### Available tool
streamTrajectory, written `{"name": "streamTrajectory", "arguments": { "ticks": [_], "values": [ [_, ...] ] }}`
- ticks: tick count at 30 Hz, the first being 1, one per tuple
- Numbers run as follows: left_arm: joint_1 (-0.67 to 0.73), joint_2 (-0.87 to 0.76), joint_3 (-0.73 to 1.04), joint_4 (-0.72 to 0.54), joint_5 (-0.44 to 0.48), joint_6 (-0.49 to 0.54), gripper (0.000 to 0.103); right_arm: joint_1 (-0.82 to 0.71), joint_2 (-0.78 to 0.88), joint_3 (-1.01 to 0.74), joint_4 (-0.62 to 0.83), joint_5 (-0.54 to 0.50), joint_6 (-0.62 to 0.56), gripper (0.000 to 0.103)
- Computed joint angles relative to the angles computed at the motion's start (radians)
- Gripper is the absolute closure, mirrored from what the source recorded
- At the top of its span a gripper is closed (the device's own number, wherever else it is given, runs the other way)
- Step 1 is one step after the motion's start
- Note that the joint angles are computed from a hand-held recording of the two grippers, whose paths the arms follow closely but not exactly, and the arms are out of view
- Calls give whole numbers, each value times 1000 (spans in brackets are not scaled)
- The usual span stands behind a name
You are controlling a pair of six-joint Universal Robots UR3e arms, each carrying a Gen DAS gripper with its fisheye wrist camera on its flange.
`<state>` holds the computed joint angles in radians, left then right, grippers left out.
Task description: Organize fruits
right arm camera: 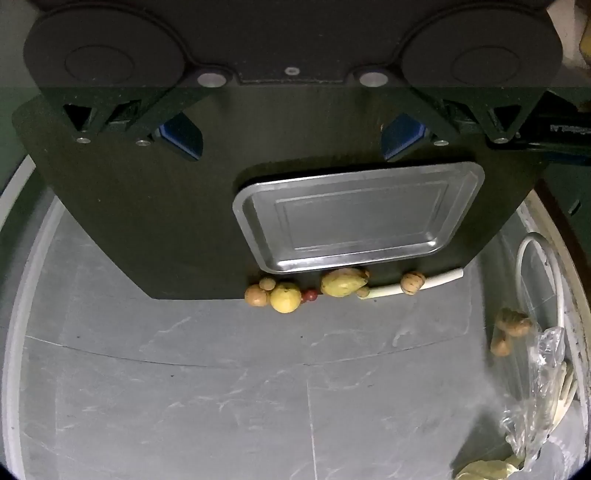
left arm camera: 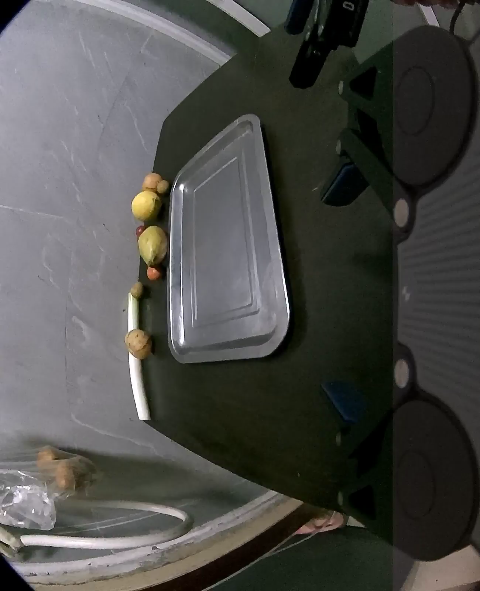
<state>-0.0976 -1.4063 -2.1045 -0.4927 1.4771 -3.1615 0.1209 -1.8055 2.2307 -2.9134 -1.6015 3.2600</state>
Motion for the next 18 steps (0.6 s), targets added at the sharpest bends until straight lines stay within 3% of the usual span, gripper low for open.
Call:
{"name": "streamTrajectory", "arguments": {
  "ticks": [7,15,18],
  "values": [
    [-29,-135,146,-15,65,-13,1,-98,105,-137,51,139,-66,1],
    [-8,-341,371,-19,55,-47,1,-189,287,-370,141,335,-154,1],
    [-11,-418,482,-80,58,-68,1,-209,376,-502,231,400,-206,1]
  ]
}}
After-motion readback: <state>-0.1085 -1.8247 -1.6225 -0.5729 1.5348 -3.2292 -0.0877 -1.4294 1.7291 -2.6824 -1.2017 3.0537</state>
